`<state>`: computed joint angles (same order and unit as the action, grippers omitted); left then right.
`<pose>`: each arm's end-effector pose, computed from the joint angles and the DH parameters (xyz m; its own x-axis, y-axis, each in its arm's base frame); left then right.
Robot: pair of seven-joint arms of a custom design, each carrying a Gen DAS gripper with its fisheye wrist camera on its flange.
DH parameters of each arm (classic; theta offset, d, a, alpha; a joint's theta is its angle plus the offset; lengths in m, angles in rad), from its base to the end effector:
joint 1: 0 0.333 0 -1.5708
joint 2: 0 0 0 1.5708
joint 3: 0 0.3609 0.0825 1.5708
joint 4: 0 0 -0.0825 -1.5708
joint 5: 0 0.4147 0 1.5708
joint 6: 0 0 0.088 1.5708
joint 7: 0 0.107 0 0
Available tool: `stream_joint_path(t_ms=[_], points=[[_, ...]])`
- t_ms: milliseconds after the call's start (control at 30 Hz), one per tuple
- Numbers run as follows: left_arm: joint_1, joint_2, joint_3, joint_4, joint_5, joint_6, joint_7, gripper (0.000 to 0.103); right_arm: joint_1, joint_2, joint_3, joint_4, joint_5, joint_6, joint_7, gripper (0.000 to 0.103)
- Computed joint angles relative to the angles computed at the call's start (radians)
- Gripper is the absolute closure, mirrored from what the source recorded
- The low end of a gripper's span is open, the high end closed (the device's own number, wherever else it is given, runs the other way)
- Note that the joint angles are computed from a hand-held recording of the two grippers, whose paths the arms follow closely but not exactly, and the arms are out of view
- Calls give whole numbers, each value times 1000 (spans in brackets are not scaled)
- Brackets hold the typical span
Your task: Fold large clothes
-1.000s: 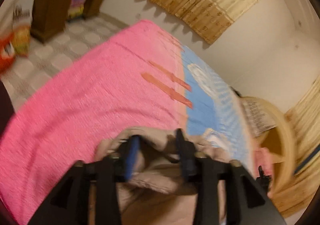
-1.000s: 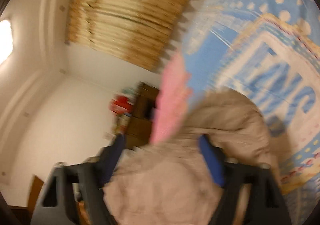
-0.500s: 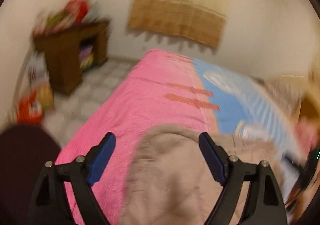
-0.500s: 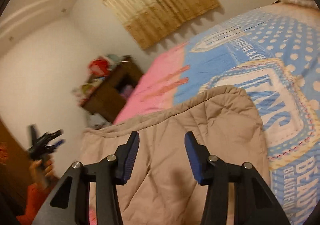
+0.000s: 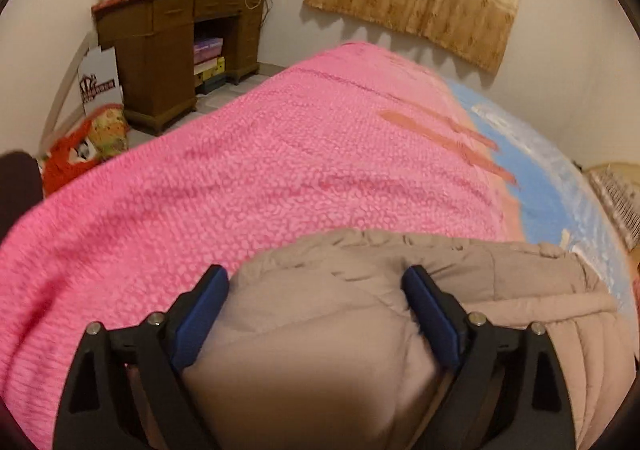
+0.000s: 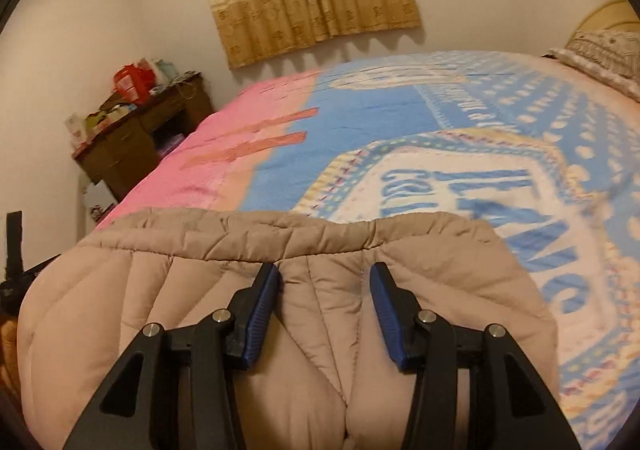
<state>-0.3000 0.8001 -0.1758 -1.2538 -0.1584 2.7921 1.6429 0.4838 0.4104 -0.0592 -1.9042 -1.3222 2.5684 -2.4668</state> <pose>0.7887 -0.3391 0.3905 -0.3831 -0.8981 0.2159 -0.7339 0.1539 -0.6616 0.6161 0.2988 0.3207 -0.5518 -0.7901 -0.2667 -0.4443 0.5492 -0.7078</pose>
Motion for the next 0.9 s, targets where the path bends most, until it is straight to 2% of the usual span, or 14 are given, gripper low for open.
stream_joint_path(t_ms=[67, 167, 233, 367, 433, 567, 700, 800, 833, 867, 900], points=[[1, 24, -4, 35, -5, -35, -6, 6, -9, 5, -15, -7, -49, 52, 72, 53], [4, 65, -10, 116, -3, -134, -9, 2, -19, 11, -27, -14, -115, 95, 194, 53], [-2, 46, -5, 81, -1, -133, -13, 0, -33, 17, -21, -10, -115, 117, 209, 53], [-76, 64, 83, 129, 102, -176, -81, 0, -57, 34, -12, 4, -39, 143, 134, 53], [-86, 62, 94, 127, 136, -177, -102, 0, -54, 39, -13, 9, 8, 135, 85, 53], [-72, 43, 76, 94, 148, -159, -109, 0, -28, 40, -24, 15, 56, 97, 33, 53], [-57, 23, 58, 62, 141, -148, -102, 0, 5, 27, -21, 19, 100, -1, -21, 53], [-60, 27, 63, 74, 148, -168, -105, 0, -15, 3, 5, 10, 195, -14, -98, 53], [-60, 27, 64, 74, 149, -168, -107, 0, -5, -9, 12, 16, 231, -63, -127, 53], [-59, 23, 63, 68, 149, -165, -108, 0, 32, -32, 6, 23, 214, -147, -109, 53], [-57, 22, 62, 66, 149, -166, -108, 0, 60, -50, 1, 27, 163, -195, -72, 53]])
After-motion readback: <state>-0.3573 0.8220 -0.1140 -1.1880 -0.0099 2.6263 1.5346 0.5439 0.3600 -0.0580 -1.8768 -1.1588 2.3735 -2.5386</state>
